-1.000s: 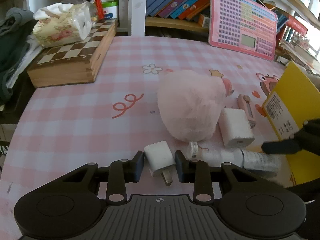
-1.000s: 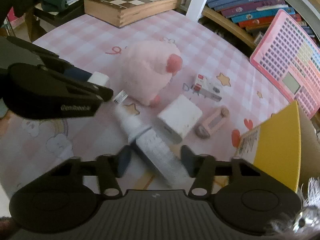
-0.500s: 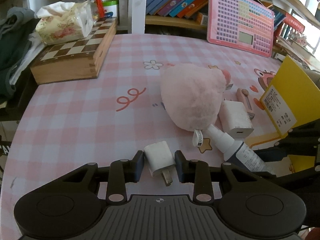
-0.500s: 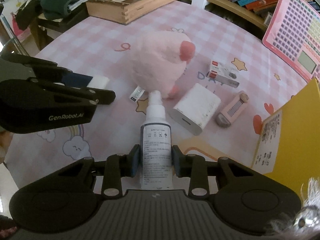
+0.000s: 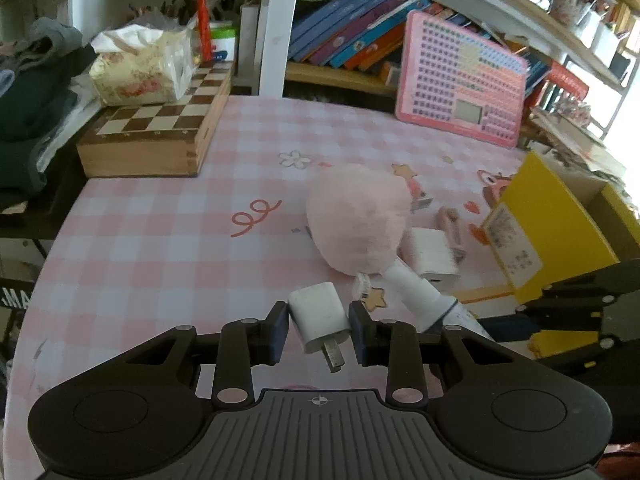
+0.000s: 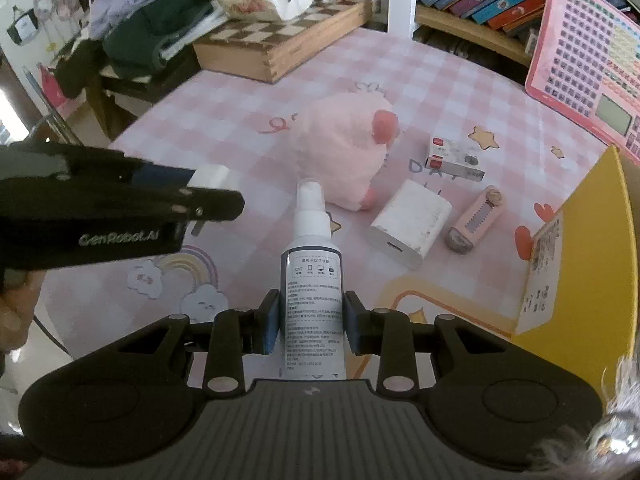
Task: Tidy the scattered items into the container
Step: 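Lift and carry the spray bottle and charger plug in both tools toward the yellow box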
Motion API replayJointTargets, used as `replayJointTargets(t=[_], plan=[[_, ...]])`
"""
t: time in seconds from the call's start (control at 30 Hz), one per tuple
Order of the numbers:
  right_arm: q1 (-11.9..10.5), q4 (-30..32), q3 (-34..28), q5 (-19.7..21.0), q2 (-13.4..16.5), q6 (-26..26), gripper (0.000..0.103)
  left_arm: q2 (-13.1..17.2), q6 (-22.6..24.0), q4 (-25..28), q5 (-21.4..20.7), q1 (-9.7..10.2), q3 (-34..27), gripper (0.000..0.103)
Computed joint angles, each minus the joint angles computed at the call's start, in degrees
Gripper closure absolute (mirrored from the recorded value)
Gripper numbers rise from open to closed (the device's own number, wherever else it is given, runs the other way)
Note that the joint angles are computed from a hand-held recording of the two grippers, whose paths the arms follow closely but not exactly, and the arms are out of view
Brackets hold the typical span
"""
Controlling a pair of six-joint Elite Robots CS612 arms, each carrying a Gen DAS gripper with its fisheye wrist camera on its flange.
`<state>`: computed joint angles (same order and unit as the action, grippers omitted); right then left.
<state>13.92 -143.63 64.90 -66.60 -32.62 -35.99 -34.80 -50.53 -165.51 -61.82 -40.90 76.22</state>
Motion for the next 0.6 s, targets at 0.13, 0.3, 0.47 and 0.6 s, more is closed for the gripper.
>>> replayJointTargets(t=[0.13,0.3,0.47,0.6], plan=[[-0.3,-2.0,2.5,0.8,-1.4,0.6,0.073,-1.4,-0.6,-2.1,0.7,-0.77,2.1,0.072],[-0.9,-4.8,6.2,1.9,-3.6,1.3,0.073,-2.9,0.3,-4.6,2.0,-1.90,4.5,0.072],[-1.6,-7.7,10.6,3.0,-6.1,1.9,0.073,-4.2,0.7,-6.8,2.8,-2.99,6.6,0.072],[-2.2,-9.4,14.0,3.5,-8.0,3.0,0.073,-5.3,1.6,-8.9,3.0,-3.85,8.1,0.072]])
